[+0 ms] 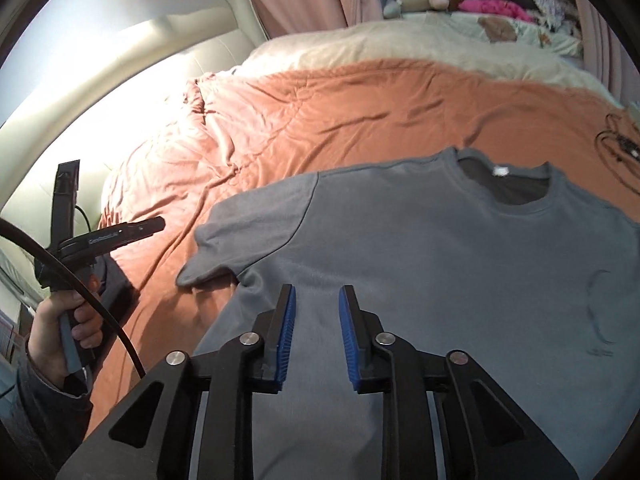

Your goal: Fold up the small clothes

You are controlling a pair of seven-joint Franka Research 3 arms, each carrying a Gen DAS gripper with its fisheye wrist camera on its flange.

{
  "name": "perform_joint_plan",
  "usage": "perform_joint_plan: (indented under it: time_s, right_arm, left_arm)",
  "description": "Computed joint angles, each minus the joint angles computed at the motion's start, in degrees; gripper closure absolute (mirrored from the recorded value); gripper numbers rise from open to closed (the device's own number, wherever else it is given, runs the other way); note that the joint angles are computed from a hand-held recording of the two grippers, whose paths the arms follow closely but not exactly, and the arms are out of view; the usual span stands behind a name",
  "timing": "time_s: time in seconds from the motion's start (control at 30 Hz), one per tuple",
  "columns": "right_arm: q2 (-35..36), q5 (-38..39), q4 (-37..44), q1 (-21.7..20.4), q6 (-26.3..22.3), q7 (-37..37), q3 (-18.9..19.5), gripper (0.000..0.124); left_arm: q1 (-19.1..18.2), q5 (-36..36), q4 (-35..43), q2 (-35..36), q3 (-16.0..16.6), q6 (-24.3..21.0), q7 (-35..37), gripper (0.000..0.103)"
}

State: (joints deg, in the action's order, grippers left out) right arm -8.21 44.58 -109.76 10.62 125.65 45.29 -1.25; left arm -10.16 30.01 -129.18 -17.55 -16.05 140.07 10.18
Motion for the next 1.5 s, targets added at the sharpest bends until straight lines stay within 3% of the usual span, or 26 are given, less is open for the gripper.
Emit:
perform_joint_plan:
  time_s: [0.23, 0.43, 0.53, 0.6, 0.63, 0.83, 0.93, 1.17, 1.43, 1.5]
  right_arm:
    - [8.3, -1.0, 6.0, 1.0, 1.8, 3.6, 2.4, 0.111]
    - [12.7, -2.2, 9.1, 1.7, 2.9, 5.9, 4.1, 0.111]
    - [15.2, -2.6, 11.2, 2.2, 3.4, 7.5, 5.0, 0.111]
    - [15.9, -2.8, 11.7, 2.4, 3.6, 8.3, 5.5, 0.111]
    - [16.6, -2.8, 12.5, 2.5, 3.2, 8.8, 5.7, 0.111]
    - [21.2, -1.6, 17.0, 2.5, 1.0, 11.7, 6.9, 0.111]
    - [24.5, -0.3, 20.3, 1.9, -2.4, 14.0, 7.5, 0.119]
    - [30.6, -1.1, 26.5, 1.3, -7.0, 19.5, 8.5, 0.120]
    - [28.4, -2.2, 25.9, 0.2, -7.8, 20.2, 8.5, 0.119]
    - [26.5, -0.8, 24.1, -0.6, -8.1, 19.5, 8.3, 0.112]
  left_arm:
    - [1.6, -2.7, -1.8, 5.2, 3.1, 6.7, 1.8, 0.059]
    - [2.4, -2.2, -0.9, 8.1, 3.2, 6.7, 2.6, 0.060]
    - [2.3, -2.3, 0.3, 8.8, 3.1, 4.0, 1.8, 0.075]
    - [1.8, -4.6, 1.1, 9.0, 3.8, 3.6, 3.9, 0.097]
    - [1.7, -5.4, 1.2, 8.9, 4.0, 4.0, 4.6, 0.099]
    - [1.7, -4.9, 3.0, 7.9, 3.8, 3.0, 6.0, 0.100]
    - [1.8, -5.0, 3.7, 7.4, 3.7, 3.9, 6.5, 0.100]
    - [1.0, -3.9, 9.6, 8.8, 2.9, 1.5, 9.3, 0.100]
    - [-0.8, -3.0, 17.6, 12.5, 2.2, -1.6, 12.5, 0.100]
    - [-1.5, -3.0, 20.0, 13.9, 2.0, -2.3, 13.3, 0.100]
